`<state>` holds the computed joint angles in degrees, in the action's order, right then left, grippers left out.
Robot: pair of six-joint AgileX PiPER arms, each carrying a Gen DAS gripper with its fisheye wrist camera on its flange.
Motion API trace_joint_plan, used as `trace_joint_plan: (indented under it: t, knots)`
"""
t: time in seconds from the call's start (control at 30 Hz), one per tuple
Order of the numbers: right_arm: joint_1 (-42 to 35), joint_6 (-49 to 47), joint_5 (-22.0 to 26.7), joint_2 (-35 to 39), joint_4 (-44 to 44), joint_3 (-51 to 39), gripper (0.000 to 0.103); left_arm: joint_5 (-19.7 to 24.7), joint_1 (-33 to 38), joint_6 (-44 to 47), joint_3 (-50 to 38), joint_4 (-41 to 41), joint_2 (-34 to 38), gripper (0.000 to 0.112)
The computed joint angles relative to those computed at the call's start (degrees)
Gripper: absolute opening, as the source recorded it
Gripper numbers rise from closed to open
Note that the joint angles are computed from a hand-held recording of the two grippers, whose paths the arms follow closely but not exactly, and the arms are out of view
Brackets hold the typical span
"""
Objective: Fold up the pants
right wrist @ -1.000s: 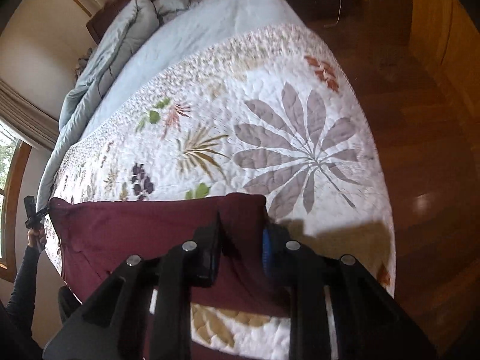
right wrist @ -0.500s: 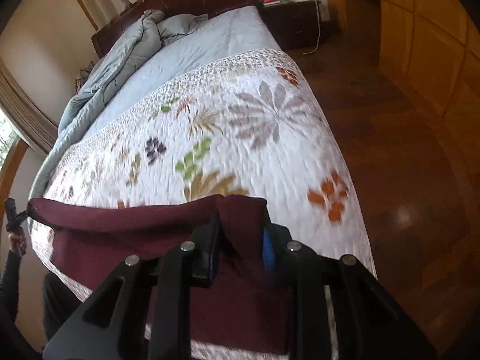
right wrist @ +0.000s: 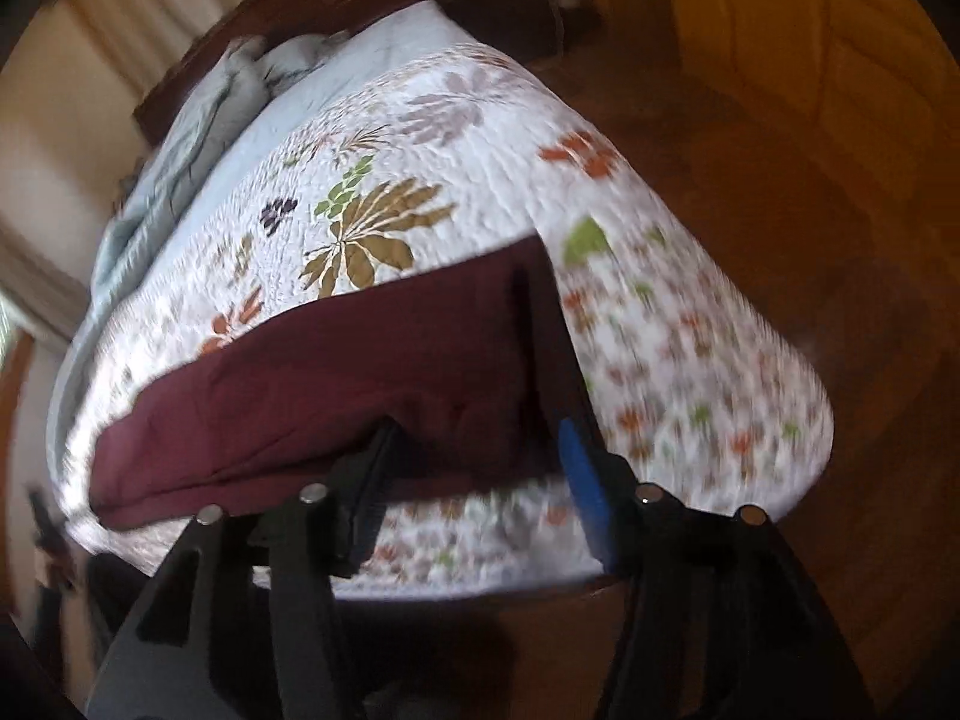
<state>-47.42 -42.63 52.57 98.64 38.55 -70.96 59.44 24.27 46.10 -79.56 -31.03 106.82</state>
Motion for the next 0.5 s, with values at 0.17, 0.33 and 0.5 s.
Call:
trace_joint_plan:
  t: [0.17, 0.33, 0.5]
  knots:
    - [-9.64, -0.76, 8.95, -1.07, 14.36, 6.21, 0.063, 0.87, 7.29, 0.41, 4.02, -4.54, -3.72, 0.065]
    - [-9.0, 0.3, 13.22, 1.35, 25.13, 10.81, 0.065, 6.44, 11.91, -0.02, 9.63, -19.62, -8.28, 0.08]
    - [-3.96, 2.2, 9.2, 4.64, 28.35, 10.42, 0.066, 5.72, 6.86, -7.49, 10.31, -26.63, -6.53, 0.083]
